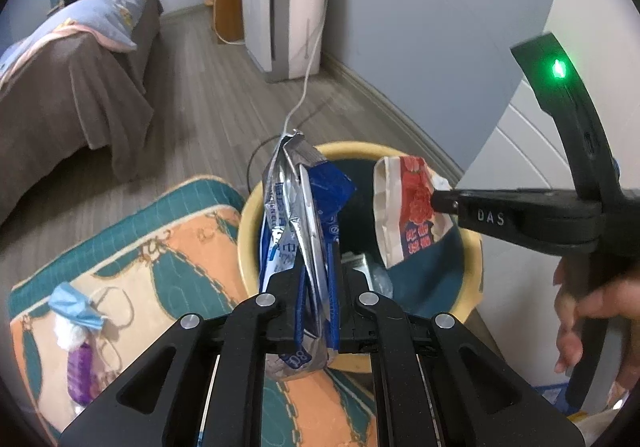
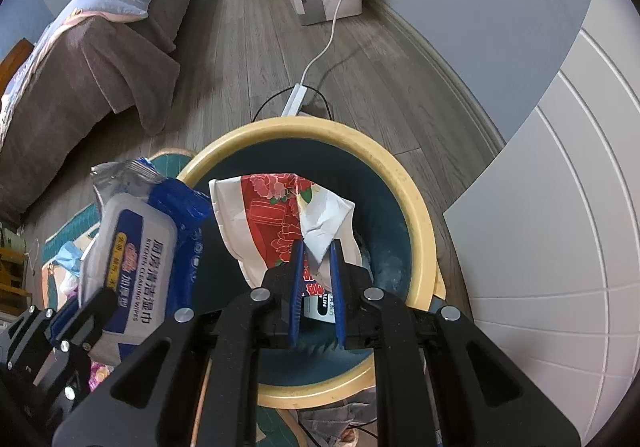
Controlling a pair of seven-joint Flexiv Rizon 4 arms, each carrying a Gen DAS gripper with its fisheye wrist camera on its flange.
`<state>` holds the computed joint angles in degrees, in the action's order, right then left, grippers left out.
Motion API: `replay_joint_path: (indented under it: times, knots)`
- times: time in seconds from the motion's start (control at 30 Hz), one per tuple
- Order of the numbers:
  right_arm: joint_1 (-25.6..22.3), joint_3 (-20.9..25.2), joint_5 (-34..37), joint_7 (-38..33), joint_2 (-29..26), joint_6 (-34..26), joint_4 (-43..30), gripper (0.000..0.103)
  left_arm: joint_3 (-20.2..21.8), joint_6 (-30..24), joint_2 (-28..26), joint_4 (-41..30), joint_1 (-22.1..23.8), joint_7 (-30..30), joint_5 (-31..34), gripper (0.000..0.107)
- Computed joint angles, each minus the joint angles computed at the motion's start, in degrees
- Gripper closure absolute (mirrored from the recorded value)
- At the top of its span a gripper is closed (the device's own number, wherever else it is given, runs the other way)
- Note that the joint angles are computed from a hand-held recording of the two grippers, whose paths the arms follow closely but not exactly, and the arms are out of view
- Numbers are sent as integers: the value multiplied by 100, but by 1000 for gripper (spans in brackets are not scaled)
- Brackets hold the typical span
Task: Collect trash
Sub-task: 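Open both grippers to drop the bag and packet into the wastebasket, then reach the right gripper to the blue crumpled plastic and close on it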
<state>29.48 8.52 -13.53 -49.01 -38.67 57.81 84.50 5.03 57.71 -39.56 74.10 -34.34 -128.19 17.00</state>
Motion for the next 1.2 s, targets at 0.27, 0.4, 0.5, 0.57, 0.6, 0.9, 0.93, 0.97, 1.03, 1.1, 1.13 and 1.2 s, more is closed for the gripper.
replay_joint_path:
  times: [0.27, 0.4, 0.5, 0.57, 0.6, 0.9, 0.93, 0.97, 1.03, 1.1, 1.13, 1.2]
  knots:
    - [80, -85, -167, 20, 22, 121, 59, 90, 34, 105, 96, 167, 5, -154, 64, 87]
    - [83, -91, -187, 73, 44, 99, 84, 90, 32, 339, 143, 249, 12, -113, 97, 64]
    - [67, -50, -163, 56, 40, 14, 46, 89, 152, 272, 182, 231, -98, -190, 239, 51]
    - [70, -36, -153, 44, 39, -21, 20, 86, 194, 335, 245, 318, -121, -302, 312, 47]
    - [89, -47, -167, 54, 43, -29, 13, 84, 219, 343, 274, 349, -136, -355, 353, 42]
    - [363, -263, -559, 401, 173, -19, 54, 28, 441, 268, 777, 816, -297, -969, 960, 16]
    - [405, -295, -631, 457, 192, -33, 59, 18, 440, 245, 848, 877, -288, -1049, 1039, 16]
    - [444, -325, -706, 511, 212, -48, 63, 10, 436, 236, 948, 972, -275, -1126, 1120, 16]
    - [508, -381, -839, 654, 265, -10, 107, 6, 413, 138, 1118, 1091, -251, -1231, 1284, 15]
    - [557, -404, -955, 778, 317, 51, 151, 6, 397, -24, 1312, 1202, -254, -1379, 1507, 14]
    - [581, -409, -1014, 818, 343, 59, 174, 6, 375, -69, 1440, 1309, -237, -1451, 1601, 14]
    - [645, -398, -1133, 862, 392, 13, 207, 6, 317, -133, 1704, 1542, -181, -1575, 1765, 14]
